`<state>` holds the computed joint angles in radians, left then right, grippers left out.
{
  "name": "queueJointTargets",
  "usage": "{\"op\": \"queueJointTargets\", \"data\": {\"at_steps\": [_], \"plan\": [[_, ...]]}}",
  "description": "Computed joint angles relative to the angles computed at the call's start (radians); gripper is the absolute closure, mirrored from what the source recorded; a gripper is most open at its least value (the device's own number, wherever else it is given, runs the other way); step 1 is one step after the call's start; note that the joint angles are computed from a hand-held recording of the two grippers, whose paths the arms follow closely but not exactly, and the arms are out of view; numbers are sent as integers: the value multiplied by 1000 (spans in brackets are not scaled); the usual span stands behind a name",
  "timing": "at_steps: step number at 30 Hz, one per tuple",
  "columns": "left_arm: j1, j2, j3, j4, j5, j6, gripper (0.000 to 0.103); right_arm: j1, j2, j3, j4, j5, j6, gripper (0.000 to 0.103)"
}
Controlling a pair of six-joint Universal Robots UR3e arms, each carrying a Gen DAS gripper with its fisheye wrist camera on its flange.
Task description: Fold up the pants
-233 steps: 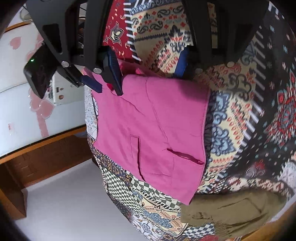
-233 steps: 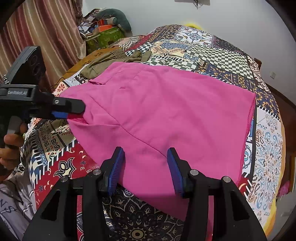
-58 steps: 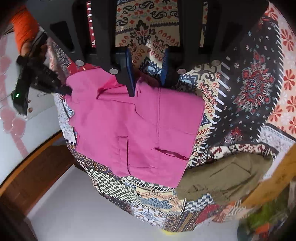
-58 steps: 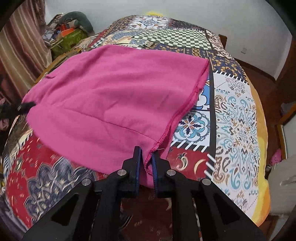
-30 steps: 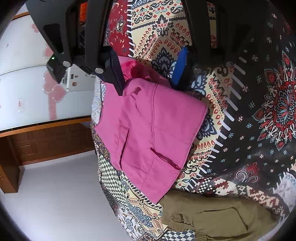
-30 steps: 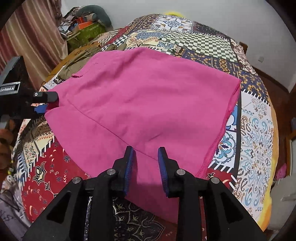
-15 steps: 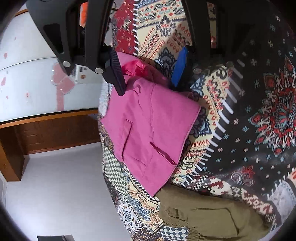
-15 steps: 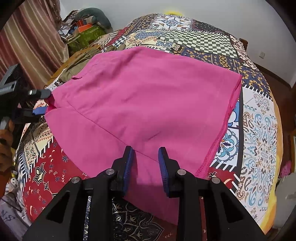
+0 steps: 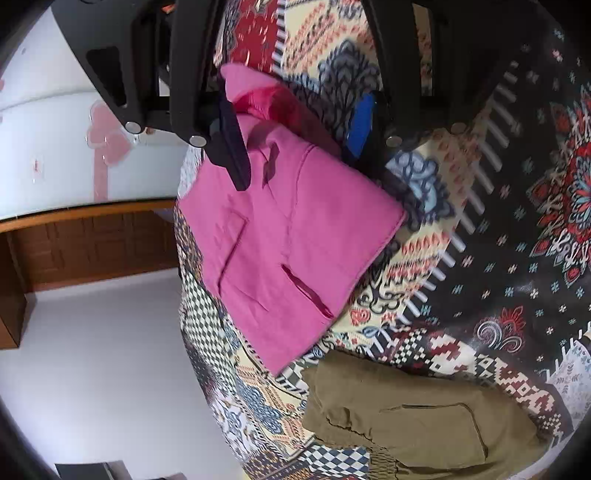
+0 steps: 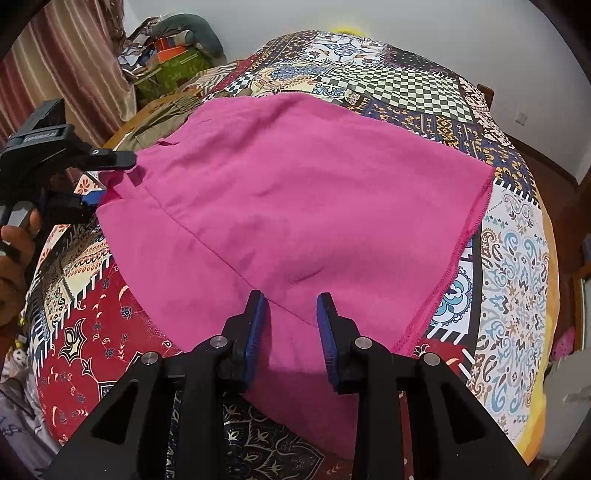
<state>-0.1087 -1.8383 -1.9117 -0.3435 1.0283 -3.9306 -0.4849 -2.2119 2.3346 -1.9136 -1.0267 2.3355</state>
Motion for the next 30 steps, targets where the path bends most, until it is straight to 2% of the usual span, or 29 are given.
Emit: {"op": "queueJointTargets", "data": {"at_steps": [3,6,8,11,15,22,26,30], "plan": [[-6,-52,62,-12,26,-45,54,-5,-3,6,1,5,0,77],[-29,-104,164,-78,67,-29,56,-23,-5,5,24,17,-15,77],[-56,-130,241,-159,127,27,71,-36,6,-1,39,27,-24,77],[-89,-132,275,-200,194,115,76,-49,-4,-3,65,33,-33,77],[-94,-43,201,-197,222,199,79,-52,1,-7,57,20,-31,76],[-95,211,-47,-140,272,242,80,-5,69,-35,-7,4,28,76],[-101,417,-192,-163,371,261,81,82,124,-70,-54,19,94,74],[-186,494,-205,-204,575,284,81,251,204,-115,-186,-17,188,73]]}}
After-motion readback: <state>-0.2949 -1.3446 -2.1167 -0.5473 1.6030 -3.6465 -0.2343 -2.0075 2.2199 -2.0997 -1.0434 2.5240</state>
